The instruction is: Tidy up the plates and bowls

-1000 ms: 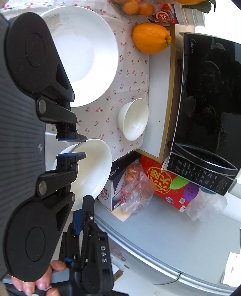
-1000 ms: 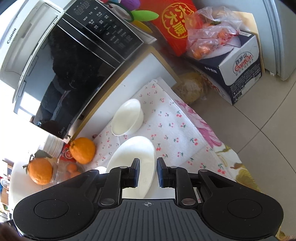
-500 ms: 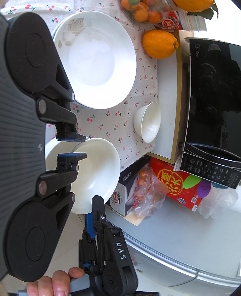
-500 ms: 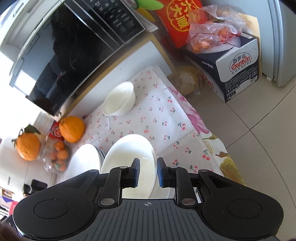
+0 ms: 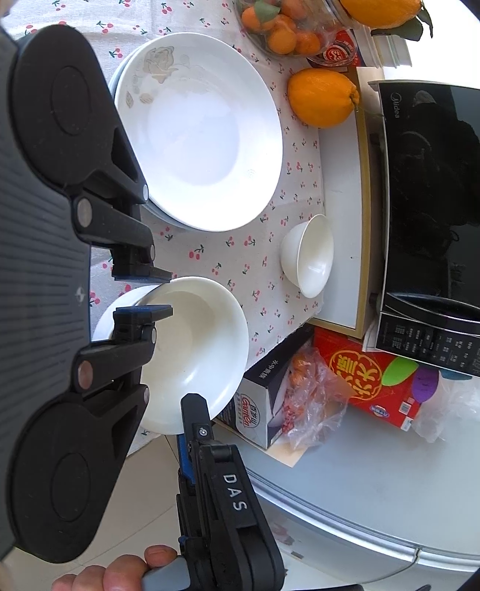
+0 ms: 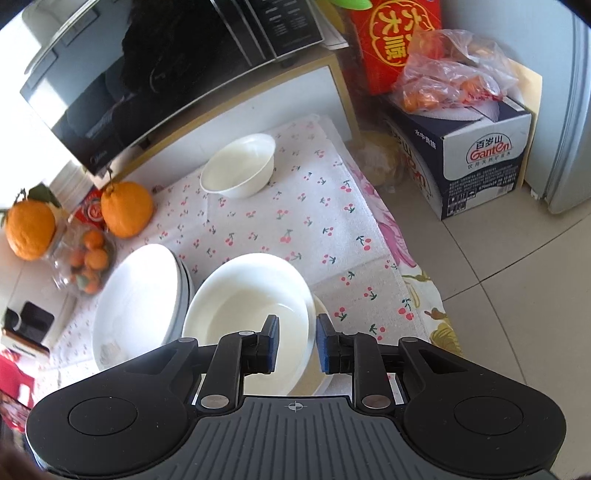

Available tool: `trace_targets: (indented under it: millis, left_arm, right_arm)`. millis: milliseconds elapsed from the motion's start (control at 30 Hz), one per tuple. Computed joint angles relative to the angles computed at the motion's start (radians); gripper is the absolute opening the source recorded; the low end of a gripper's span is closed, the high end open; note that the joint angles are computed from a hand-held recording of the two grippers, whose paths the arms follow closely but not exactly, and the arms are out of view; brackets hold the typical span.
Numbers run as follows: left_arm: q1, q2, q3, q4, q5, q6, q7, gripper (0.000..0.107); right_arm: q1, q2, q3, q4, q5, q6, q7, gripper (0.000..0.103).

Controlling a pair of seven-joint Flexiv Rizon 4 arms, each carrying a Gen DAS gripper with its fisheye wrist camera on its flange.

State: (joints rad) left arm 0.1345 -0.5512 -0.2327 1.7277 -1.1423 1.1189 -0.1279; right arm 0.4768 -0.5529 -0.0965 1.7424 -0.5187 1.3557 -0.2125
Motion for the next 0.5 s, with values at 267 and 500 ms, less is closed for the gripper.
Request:
trace_targets:
  millis: [267, 500]
  left_arm:
    - [-0.003, -0.001, 0.005, 0.001, 0.015, 0.003, 0.0, 0.011]
    - [-0.004, -0.01, 0.007, -0.007, 0.058, 0.013, -0.043, 0.015]
  right_arm:
    - [-0.001, -0.003, 0.016, -0.018, -0.024, -0.063, -0.043, 0.023]
    - [-0.014, -0.002, 0.038, -0.033, -0.023, -0.116, -0.074, 0.023]
